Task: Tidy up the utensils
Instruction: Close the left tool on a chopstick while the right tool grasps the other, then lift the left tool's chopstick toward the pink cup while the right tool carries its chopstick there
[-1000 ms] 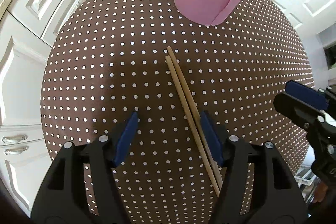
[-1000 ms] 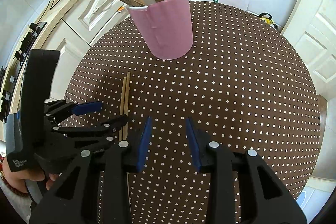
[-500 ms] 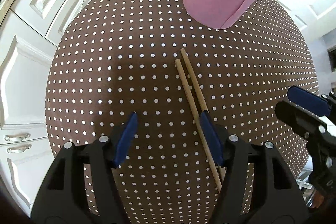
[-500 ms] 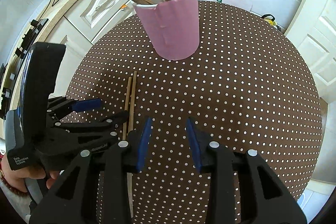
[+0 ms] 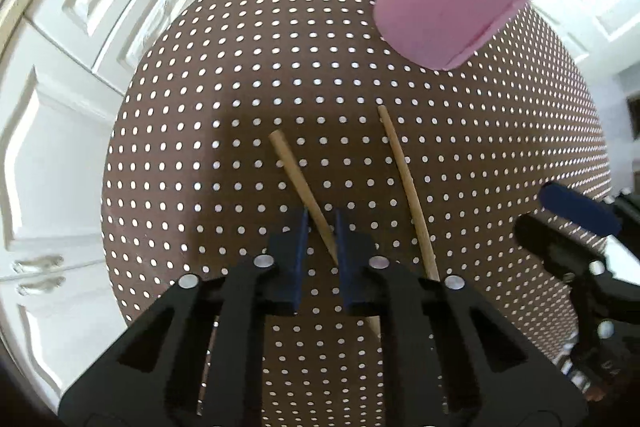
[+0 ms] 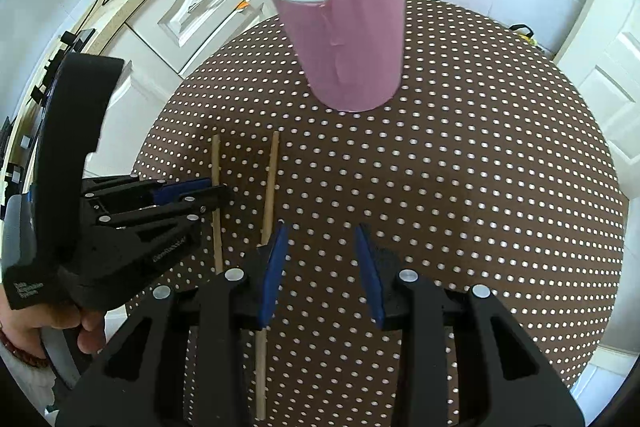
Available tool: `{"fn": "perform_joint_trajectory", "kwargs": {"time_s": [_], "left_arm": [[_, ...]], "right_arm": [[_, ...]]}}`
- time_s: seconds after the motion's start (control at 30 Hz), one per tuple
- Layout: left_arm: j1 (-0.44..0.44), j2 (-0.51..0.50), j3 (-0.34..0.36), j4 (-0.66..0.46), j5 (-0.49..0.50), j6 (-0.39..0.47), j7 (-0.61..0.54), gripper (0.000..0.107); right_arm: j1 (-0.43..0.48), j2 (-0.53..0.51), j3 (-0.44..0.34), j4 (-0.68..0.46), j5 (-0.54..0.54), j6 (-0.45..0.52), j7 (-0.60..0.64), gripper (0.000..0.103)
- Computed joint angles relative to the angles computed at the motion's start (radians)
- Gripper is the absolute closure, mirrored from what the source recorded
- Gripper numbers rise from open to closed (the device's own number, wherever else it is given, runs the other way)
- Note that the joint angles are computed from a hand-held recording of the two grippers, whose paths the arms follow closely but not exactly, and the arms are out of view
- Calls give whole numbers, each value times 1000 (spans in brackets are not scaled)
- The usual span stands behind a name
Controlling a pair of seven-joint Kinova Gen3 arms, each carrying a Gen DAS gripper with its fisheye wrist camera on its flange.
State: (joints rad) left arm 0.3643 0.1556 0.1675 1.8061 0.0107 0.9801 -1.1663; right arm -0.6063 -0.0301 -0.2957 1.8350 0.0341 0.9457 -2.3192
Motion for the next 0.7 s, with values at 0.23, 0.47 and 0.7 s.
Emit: {"fn": "perform_joint_trajectory", "kwargs": {"time_s": [0.23, 0.47, 0.7], "left_arm": [[-57, -42, -13, 49, 77, -29, -93, 102], [-114, -122, -35, 123, 125, -38, -176, 102], [-147, -164, -45, 134, 150, -14, -217, 102]], "right_arm": [[-13, 90, 12, -53, -57, -15, 75, 70], [-34, 181, 33, -130, -71, 30, 126, 76], [-109, 270, 49, -210, -8, 103, 106, 96]]}}
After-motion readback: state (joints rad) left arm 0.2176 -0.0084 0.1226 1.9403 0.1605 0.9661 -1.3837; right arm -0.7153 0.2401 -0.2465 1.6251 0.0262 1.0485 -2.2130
